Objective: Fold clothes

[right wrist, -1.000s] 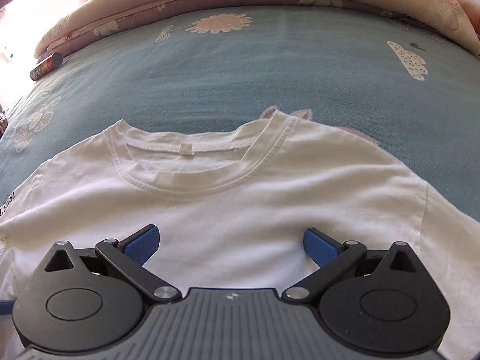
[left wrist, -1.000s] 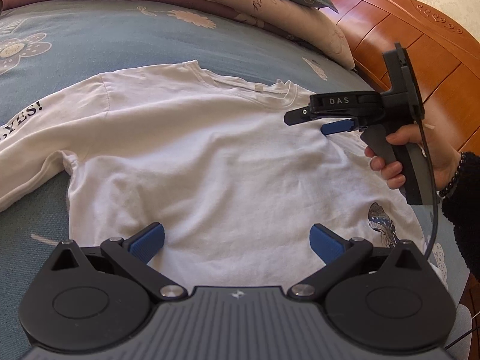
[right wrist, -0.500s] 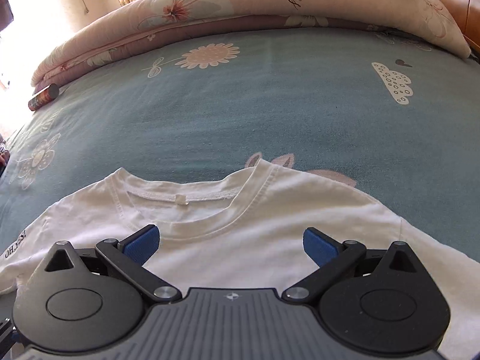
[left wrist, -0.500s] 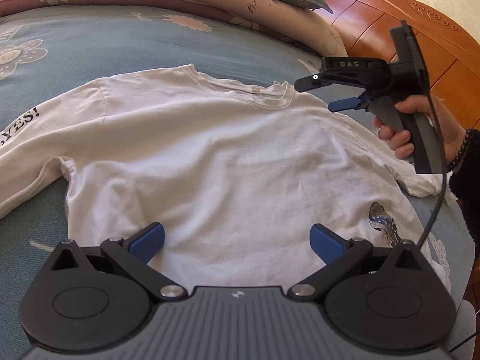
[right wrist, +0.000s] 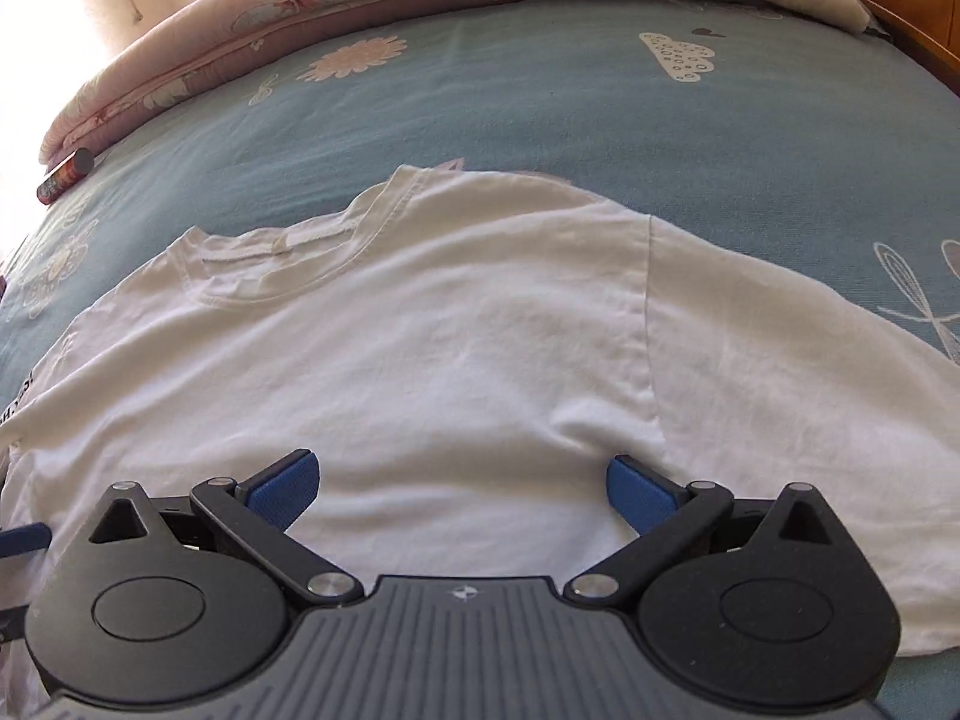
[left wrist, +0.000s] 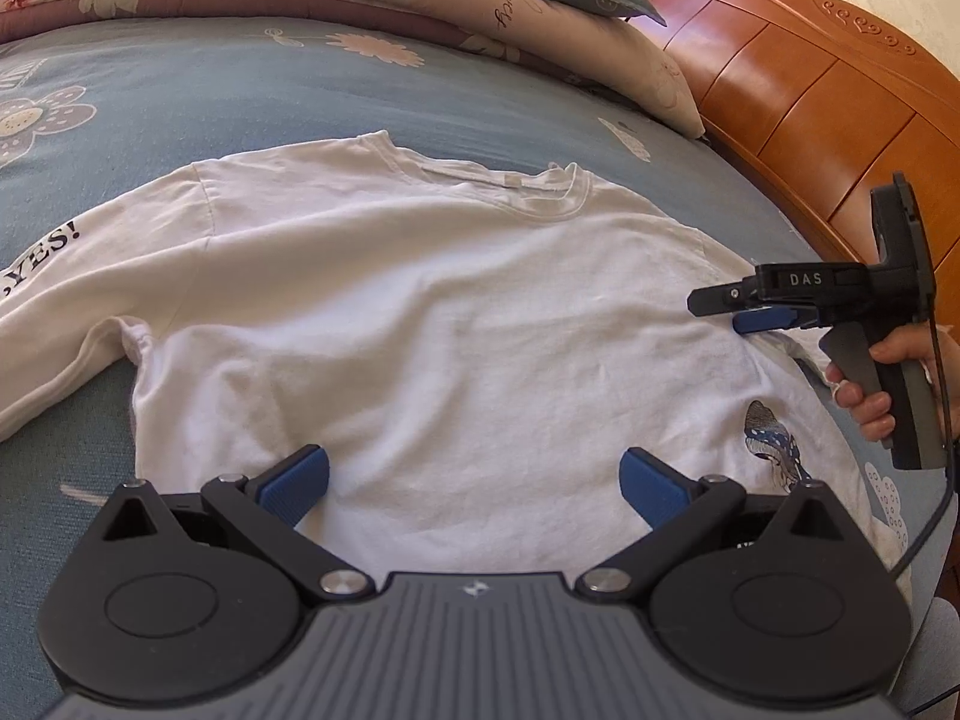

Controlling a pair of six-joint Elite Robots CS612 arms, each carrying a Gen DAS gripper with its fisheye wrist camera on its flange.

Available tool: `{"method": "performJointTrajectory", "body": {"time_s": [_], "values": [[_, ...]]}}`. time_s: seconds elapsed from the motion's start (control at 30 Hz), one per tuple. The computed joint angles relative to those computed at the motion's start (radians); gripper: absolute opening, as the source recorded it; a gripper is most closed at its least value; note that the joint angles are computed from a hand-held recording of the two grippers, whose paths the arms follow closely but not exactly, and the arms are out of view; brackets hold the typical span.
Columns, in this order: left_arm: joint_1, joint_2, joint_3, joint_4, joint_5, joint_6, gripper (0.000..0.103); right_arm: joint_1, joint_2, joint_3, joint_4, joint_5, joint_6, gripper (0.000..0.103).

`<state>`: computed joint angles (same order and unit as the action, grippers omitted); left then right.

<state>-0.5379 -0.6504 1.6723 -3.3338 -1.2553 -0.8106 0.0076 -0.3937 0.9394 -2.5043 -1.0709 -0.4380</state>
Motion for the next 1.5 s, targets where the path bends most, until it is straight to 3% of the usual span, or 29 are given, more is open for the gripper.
{"method": "performJointTrajectory", "body": {"time_s": [0.07,0.2,0.33,0.53,0.83,0.97,1.17,1.27,1.37,1.5], "values": [[0.0,0.0,0.001,-0.004,-0.002,0.002,0.102,0.004,0.023,-0.053,0.012,-0.003,0.067,0.103],[0.001,0.0,0.003,-0.011,-0.004,0.0,0.102,-0.008,0.003,-0.029,-0.063,0.043,0.125,0.103],[-0.001,0.001,0.002,-0.006,0.0,0.001,0.102,-0.044,-0.034,0.028,-0.087,0.112,0.176,0.103],[-0.001,0.001,0.001,-0.004,0.004,0.003,0.102,-0.098,-0.051,0.089,-0.07,0.138,0.294,0.103],[-0.004,0.003,-0.001,-0.001,0.015,0.017,0.102,-0.136,-0.018,0.135,-0.219,0.249,0.503,0.103],[-0.004,0.004,-0.001,-0.007,0.016,0.024,0.102,-0.133,-0.024,0.127,-0.206,0.239,0.483,0.103],[-0.004,0.008,-0.002,-0.019,0.02,0.02,0.102,-0.142,-0.035,0.151,-0.322,0.261,0.43,0.1],[-0.004,0.008,0.0,-0.019,0.021,0.023,0.102,-0.152,-0.043,0.167,-0.267,0.312,0.402,0.089],[-0.005,0.008,0.0,-0.016,0.025,0.025,0.102,-0.157,-0.077,0.224,-0.181,0.372,0.299,0.087],[-0.008,0.007,-0.002,-0.007,0.033,0.031,0.102,-0.155,-0.129,0.296,-0.052,0.39,0.131,0.087]]}}
